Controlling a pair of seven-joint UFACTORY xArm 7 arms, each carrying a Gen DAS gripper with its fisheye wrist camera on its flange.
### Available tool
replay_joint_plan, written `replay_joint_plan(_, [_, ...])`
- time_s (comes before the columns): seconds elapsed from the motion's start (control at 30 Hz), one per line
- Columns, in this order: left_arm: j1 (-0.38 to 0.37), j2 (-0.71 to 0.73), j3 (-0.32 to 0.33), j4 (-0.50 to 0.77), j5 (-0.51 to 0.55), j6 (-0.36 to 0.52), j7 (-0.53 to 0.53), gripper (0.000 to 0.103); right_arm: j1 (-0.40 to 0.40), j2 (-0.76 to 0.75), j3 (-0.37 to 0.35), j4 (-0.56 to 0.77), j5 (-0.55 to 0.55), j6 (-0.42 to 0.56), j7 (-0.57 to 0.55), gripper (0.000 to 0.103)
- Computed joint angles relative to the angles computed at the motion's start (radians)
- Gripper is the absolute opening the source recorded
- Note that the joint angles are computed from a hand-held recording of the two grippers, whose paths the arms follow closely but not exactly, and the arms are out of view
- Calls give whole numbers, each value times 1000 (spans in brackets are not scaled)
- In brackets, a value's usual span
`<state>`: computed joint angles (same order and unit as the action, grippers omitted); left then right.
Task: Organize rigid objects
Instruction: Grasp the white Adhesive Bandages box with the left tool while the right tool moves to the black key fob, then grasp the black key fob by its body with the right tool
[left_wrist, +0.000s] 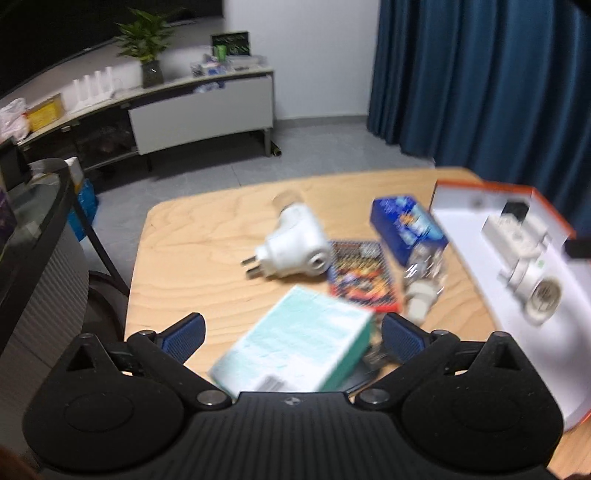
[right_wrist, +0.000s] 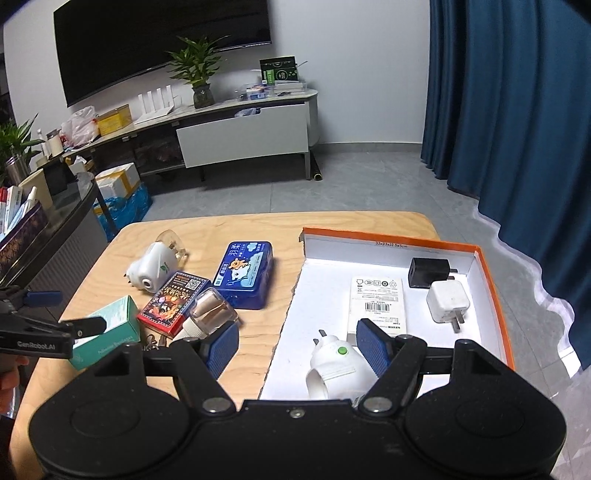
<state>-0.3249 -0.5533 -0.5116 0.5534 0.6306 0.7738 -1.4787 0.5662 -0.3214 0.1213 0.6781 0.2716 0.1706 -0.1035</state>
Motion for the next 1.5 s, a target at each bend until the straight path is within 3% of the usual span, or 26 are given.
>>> replay_joint_plan(0.13, [-29, -20, 84, -88, -37, -117, 113, 103, -12, -3, 8, 2, -12, 4, 15, 84])
replay_joint_plan(0.27, [6, -18, 75, -123, -51, -202, 143, 103, -25, 6, 21, 9, -31, 10, 38, 84])
replay_joint_plan(0.43, [59, -21, 5, -116, -38, -234, 74, 76, 1, 32, 17, 26, -14, 28, 20, 84])
replay_joint_plan(0.67, [51, -42, -98, -30, -85, 4, -141, 71, 77, 101, 2, 62, 101, 30, -100, 84])
replay_joint_plan(0.9, [-7, 7, -172, 78, -61, 283, -287, 71, 68, 215, 53, 153, 203, 79, -167, 84])
replay_joint_plan(1.0, [-71, -18, -138, 45, -85, 305, -336, 71, 82, 228, 75, 165, 324, 103, -284, 83])
replay_joint_plan(1.1, [-108, -28, -123, 38, -95, 374, -361, 71, 112, 230, 98, 166, 463, 118, -473, 83])
replay_joint_plan(1.23, [-145, -64, -101, 18, -91, 406, -390, 71, 130, 254, 139, 187, 526, 119, -609, 83])
replay_joint_plan(1.33, [-156, -78, -95, 6, -89, 413, -403, 71, 137, 281, 156, 220, 600, 135, -795, 83])
replay_joint_plan(1.43, [-160, -90, -89, -13, -90, 399, -426, 71, 117, 321, 170, 277, 567, 203, -965, 83])
replay_joint_plan(1.5, [-166, -103, -88, -25, -92, 394, -434, 71, 95, 357, 178, 324, 500, 249, -1020, 83])
